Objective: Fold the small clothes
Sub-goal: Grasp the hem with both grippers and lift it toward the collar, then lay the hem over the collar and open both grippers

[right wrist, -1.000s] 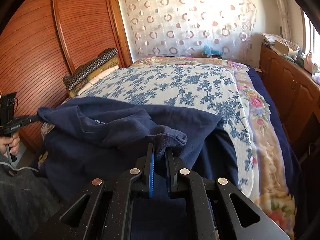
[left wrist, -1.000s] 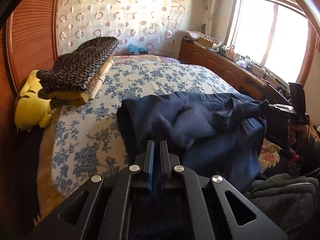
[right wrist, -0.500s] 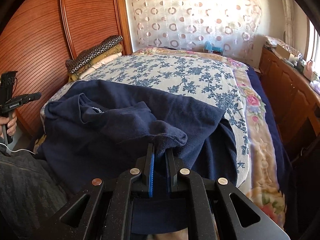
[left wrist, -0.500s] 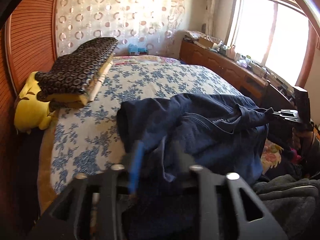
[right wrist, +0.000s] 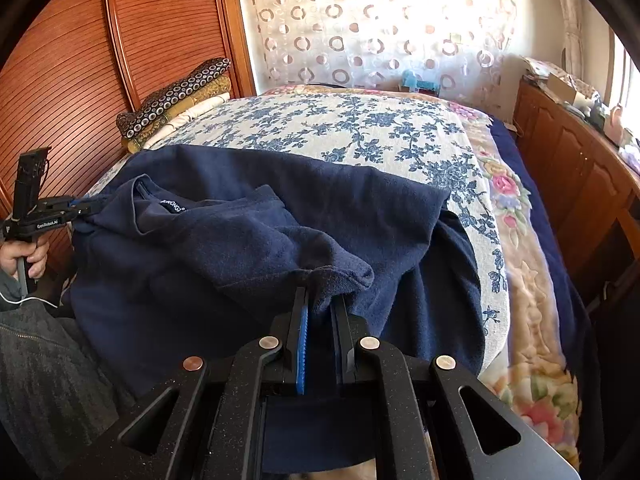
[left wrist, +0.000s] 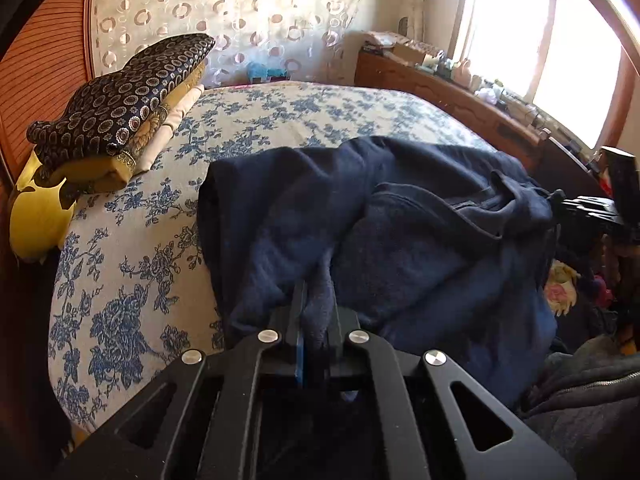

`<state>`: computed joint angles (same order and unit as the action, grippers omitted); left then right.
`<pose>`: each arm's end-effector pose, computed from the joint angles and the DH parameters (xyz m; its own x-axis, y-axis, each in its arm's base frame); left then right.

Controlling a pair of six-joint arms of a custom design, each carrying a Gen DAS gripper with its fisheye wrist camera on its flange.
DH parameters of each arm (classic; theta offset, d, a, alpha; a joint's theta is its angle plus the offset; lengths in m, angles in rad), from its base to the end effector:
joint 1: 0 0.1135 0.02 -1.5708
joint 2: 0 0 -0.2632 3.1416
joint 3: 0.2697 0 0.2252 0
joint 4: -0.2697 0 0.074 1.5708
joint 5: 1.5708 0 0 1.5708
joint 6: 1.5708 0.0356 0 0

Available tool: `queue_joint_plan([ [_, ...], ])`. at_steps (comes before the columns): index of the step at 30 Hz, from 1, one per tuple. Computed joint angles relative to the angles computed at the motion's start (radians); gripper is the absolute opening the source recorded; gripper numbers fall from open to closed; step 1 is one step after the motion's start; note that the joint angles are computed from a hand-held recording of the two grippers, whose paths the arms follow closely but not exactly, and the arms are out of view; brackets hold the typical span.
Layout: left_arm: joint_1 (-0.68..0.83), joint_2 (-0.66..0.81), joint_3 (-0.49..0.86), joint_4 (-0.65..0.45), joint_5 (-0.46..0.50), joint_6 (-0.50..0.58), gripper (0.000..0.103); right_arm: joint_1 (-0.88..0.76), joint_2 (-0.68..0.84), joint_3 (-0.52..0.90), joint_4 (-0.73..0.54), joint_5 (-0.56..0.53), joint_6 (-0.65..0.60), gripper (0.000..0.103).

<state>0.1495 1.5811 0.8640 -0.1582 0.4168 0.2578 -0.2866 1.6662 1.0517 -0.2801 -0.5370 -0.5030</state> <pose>0.2929 0.0295 0.1975 -0.7034 0.1298 -0.6988 0.3099 0.9408 -0.1372 0.3145 -0.0737 0.2178 -0.6245 -0.2478 -0.7407 -0.4169 0.9077 0.0479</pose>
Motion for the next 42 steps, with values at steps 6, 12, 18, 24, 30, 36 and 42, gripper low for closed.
queue_joint_plan([
  [6, 0.040, -0.116, -0.037, -0.102, 0.041, 0.034, 0.006, -0.024, -0.016, 0.000, -0.042, -0.036, -0.027, 0.009],
  [12, 0.025, -0.164, -0.067, -0.125, 0.024, 0.049, 0.006, -0.039, -0.044, -0.030, -0.051, -0.042, -0.035, 0.009],
  [18, 0.023, -0.185, -0.042, -0.126, 0.017, 0.046, 0.028, -0.046, -0.076, -0.014, -0.077, -0.042, -0.036, 0.014],
  [24, 0.030, -0.131, 0.036, -0.103, 0.010, 0.021, 0.058, -0.082, -0.124, -0.006, -0.061, -0.061, -0.009, 0.032],
  [30, 0.014, -0.018, 0.118, -0.059, -0.026, -0.001, 0.076, -0.081, -0.125, 0.006, -0.015, -0.035, 0.022, 0.044],
  [36, -0.005, 0.097, 0.208, -0.038, -0.075, -0.020, 0.076, -0.042, -0.070, 0.033, 0.046, 0.001, 0.071, 0.056],
  [42, 0.002, 0.201, 0.303, -0.040, -0.105, -0.047, 0.076, -0.002, 0.114, 0.168, 0.087, 0.064, 0.169, 0.059],
])
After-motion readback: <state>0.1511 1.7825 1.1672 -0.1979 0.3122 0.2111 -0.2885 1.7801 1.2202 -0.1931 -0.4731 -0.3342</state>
